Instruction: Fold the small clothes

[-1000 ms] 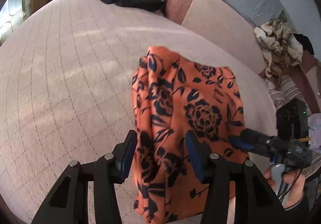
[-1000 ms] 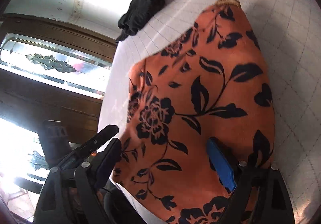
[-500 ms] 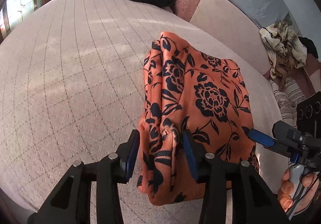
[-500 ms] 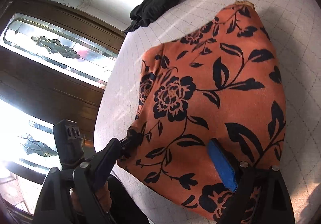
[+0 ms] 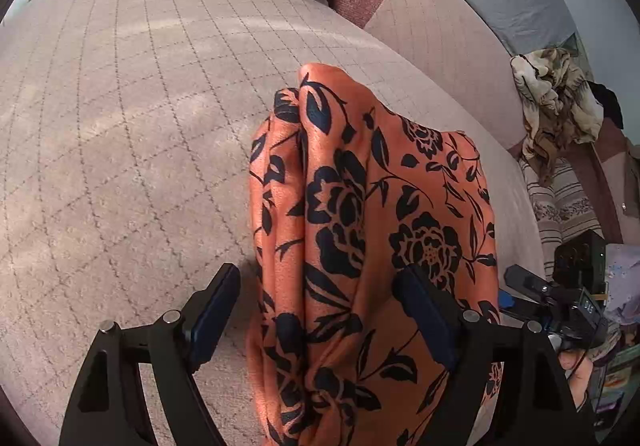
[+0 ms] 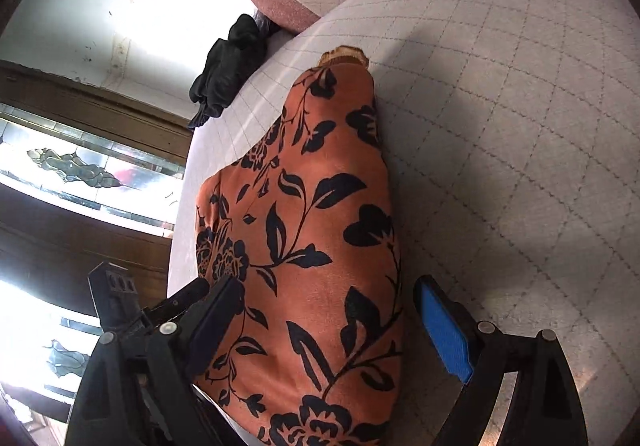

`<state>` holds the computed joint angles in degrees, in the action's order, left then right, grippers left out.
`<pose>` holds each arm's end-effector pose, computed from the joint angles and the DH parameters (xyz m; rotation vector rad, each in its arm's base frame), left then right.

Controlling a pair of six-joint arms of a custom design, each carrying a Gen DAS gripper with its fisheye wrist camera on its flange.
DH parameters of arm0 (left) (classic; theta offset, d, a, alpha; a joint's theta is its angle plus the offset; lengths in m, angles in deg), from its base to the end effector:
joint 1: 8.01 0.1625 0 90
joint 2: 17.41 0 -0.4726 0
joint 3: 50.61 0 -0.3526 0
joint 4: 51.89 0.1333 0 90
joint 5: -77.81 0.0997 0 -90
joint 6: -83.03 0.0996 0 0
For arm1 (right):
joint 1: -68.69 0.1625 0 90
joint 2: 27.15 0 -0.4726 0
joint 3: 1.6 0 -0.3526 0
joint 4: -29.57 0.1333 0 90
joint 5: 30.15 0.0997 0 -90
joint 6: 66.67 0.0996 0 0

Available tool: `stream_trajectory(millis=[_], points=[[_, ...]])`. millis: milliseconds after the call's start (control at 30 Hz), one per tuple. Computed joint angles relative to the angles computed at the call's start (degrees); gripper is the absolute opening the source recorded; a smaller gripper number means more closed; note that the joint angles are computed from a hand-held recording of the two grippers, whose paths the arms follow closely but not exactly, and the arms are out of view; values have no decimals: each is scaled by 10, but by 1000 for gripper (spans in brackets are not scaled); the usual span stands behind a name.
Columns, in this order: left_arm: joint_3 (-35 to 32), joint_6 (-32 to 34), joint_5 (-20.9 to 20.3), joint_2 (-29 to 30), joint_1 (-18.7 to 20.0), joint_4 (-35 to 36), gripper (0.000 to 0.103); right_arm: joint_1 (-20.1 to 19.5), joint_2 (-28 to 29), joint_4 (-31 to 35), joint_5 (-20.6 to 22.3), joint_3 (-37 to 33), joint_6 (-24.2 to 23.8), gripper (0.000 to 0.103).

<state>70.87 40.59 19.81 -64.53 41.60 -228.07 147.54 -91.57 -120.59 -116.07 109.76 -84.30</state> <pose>-0.2027 -0.5254 0.1070 -0.1314 2.7603 -0.7384 0.0286 -0.5811 0.2572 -0.1884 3.1018 -0.3763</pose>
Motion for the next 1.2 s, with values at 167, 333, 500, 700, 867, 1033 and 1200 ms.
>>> stream_trajectory(millis=[167,333,500,700,867,1033,1200], points=[[-3,17,0,10,2,-3,68,24,30,-7,-44,-4,-31,89],[-17,13,-12,15,3,10,33,38,33,-10,-77,-7,-42,47],[-19,7,19,17,-25,17,28,54,7,-31,-81,13,-70,38],[-49,-3,50,28,-68,41,28,63,-46,-23,-63,18,-99,37],[-107,-37,121,52,-118,128,28,57,-86,-7,-51,10,-120,37],[-160,-46,163,76,-143,188,28,48,-123,1,-39,4,-140,37],[-205,-46,179,101,-162,223,28,34,-153,7,-28,1,-151,37]])
